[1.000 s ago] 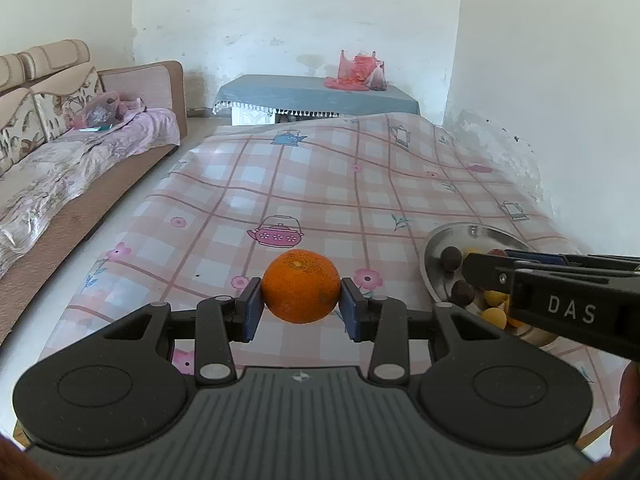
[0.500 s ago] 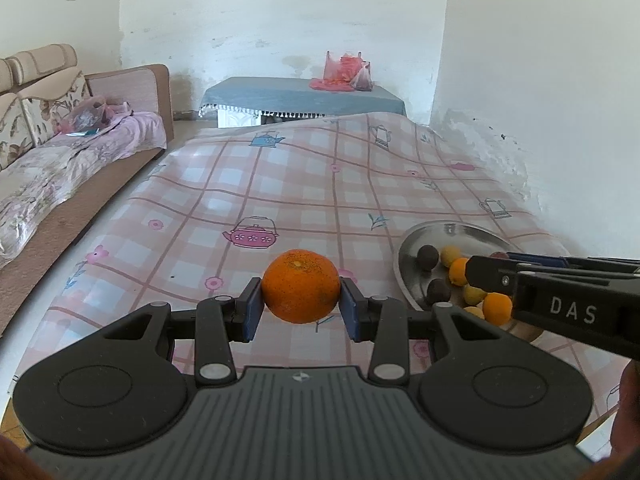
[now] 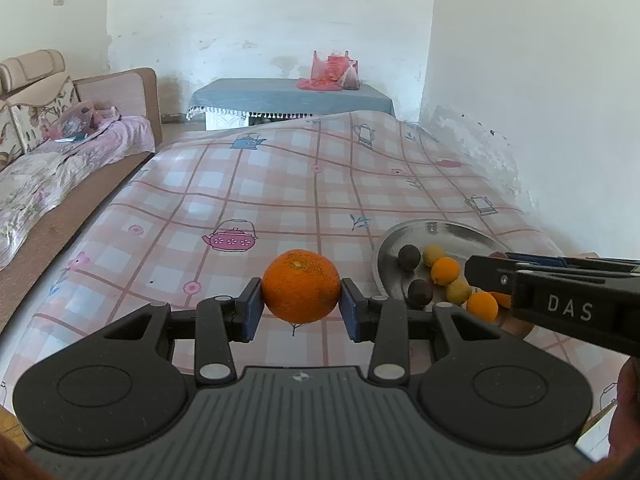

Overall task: Organize fruits
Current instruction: 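Carry the orange in the left gripper and dark fruit in the right gripper over the plate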

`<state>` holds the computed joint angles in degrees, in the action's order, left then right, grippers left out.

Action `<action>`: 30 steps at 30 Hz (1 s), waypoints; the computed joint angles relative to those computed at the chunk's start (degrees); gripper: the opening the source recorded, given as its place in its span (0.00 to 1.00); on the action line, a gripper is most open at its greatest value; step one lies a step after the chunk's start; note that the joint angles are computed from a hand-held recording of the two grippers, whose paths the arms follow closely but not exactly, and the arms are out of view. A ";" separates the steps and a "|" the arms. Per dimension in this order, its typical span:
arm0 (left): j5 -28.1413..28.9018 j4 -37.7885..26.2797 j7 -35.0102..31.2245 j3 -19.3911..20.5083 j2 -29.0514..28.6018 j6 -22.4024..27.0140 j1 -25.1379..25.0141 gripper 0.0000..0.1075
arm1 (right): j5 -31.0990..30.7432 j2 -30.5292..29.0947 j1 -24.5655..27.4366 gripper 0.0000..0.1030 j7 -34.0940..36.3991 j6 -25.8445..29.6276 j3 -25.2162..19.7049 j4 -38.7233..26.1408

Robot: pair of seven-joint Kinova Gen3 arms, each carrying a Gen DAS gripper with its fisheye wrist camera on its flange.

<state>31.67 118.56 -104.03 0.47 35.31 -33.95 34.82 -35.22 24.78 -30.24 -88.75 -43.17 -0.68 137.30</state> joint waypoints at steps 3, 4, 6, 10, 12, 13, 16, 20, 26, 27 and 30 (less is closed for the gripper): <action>-0.31 0.23 -0.01 0.21 -0.10 -0.20 0.09 0.43 | -0.21 0.03 0.01 0.27 -0.26 -0.54 0.02 0.43; -0.54 0.29 0.01 0.31 -0.12 -0.21 0.06 0.43 | -0.20 0.01 0.08 0.27 -0.33 -0.64 0.03 0.50; -0.79 0.41 0.08 0.45 -0.13 -0.36 0.09 0.43 | -0.27 -0.06 0.23 0.27 -0.44 -0.88 0.09 0.75; -1.79 0.63 0.19 0.80 -0.29 -0.24 -0.16 0.43 | -1.13 -0.15 0.18 0.27 -0.17 -1.46 0.26 1.25; -2.67 0.79 0.49 1.01 -0.40 -0.20 -0.58 0.43 | -1.15 -0.22 0.39 0.27 -0.28 -1.62 0.27 1.50; -3.01 0.87 0.59 1.07 -0.47 -0.18 -0.67 0.43 | -1.19 -0.23 0.45 0.27 -0.32 -1.73 0.28 1.61; -3.96 1.18 1.09 1.34 -0.68 -0.17 -0.95 0.43 | -0.92 -0.24 0.94 0.27 -0.83 -2.04 0.24 1.97; -5.17 1.42 1.28 1.49 -0.80 -0.04 -1.19 0.43 | -0.98 -0.07 1.22 0.27 -1.14 -2.45 0.37 2.37; -6.55 1.83 1.63 1.77 -1.04 0.14 -1.22 0.43 | 0.05 -0.20 2.28 0.27 -2.33 -3.17 0.30 3.29; -6.61 1.84 1.68 1.79 -1.08 0.27 -1.19 0.43 | 0.20 -0.18 2.47 0.27 -2.50 -3.18 0.32 3.36; -6.68 1.90 1.57 1.75 -1.15 0.41 -0.81 0.43 | 0.78 -0.05 3.11 0.27 -3.33 -3.51 0.31 3.71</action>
